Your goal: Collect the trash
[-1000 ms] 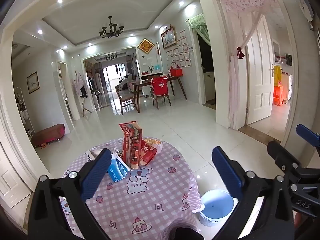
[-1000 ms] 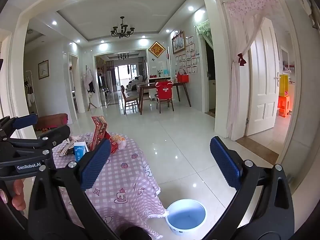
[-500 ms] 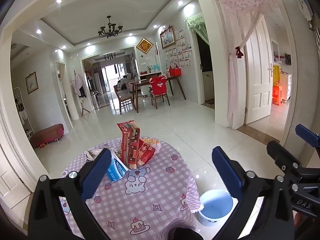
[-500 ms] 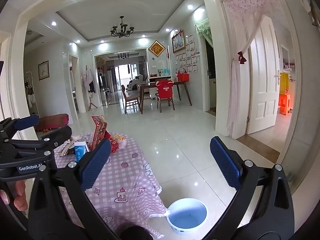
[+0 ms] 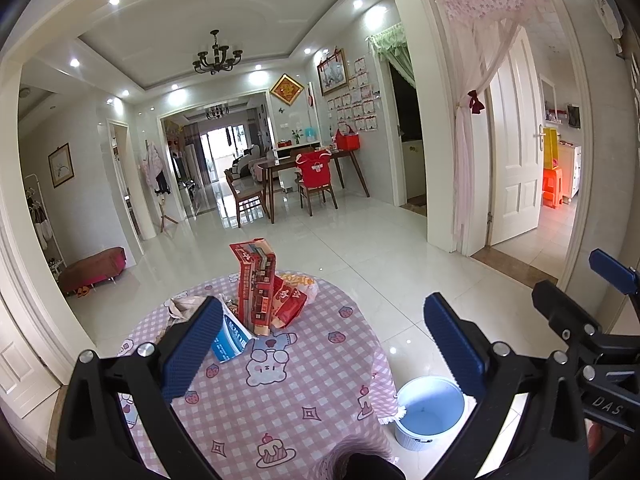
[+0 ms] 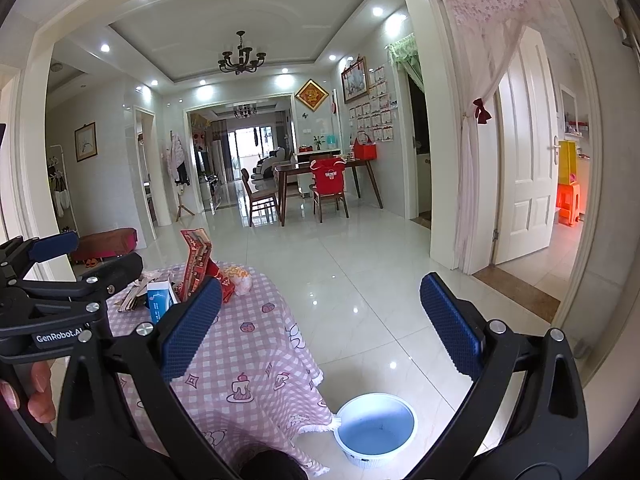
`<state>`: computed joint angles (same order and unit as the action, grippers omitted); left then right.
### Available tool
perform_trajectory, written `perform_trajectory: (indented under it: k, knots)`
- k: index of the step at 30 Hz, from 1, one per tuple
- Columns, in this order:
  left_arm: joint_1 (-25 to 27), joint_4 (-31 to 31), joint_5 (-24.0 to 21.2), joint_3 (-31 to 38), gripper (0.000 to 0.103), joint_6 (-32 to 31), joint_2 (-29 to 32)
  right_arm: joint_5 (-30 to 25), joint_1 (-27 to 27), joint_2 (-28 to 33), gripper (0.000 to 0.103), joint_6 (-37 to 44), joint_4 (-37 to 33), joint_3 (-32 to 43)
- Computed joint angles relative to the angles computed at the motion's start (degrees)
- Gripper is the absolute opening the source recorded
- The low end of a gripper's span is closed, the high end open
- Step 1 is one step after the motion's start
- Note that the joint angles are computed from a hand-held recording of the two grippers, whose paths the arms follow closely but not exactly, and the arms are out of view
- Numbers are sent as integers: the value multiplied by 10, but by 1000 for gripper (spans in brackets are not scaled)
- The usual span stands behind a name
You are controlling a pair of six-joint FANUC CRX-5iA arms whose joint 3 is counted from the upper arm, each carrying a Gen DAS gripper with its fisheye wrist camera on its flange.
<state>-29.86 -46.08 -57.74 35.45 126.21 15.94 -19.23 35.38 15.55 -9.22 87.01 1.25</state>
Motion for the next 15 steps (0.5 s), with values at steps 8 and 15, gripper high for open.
perform_trajectory:
  k: [8, 15]
  knots:
    - [0, 1, 3, 1, 99, 1, 6, 4, -3, -1, 97, -9, 7, -4]
    - [1, 0, 7, -1, 99, 4, 9, 4, -4, -2, 97, -11, 9, -5]
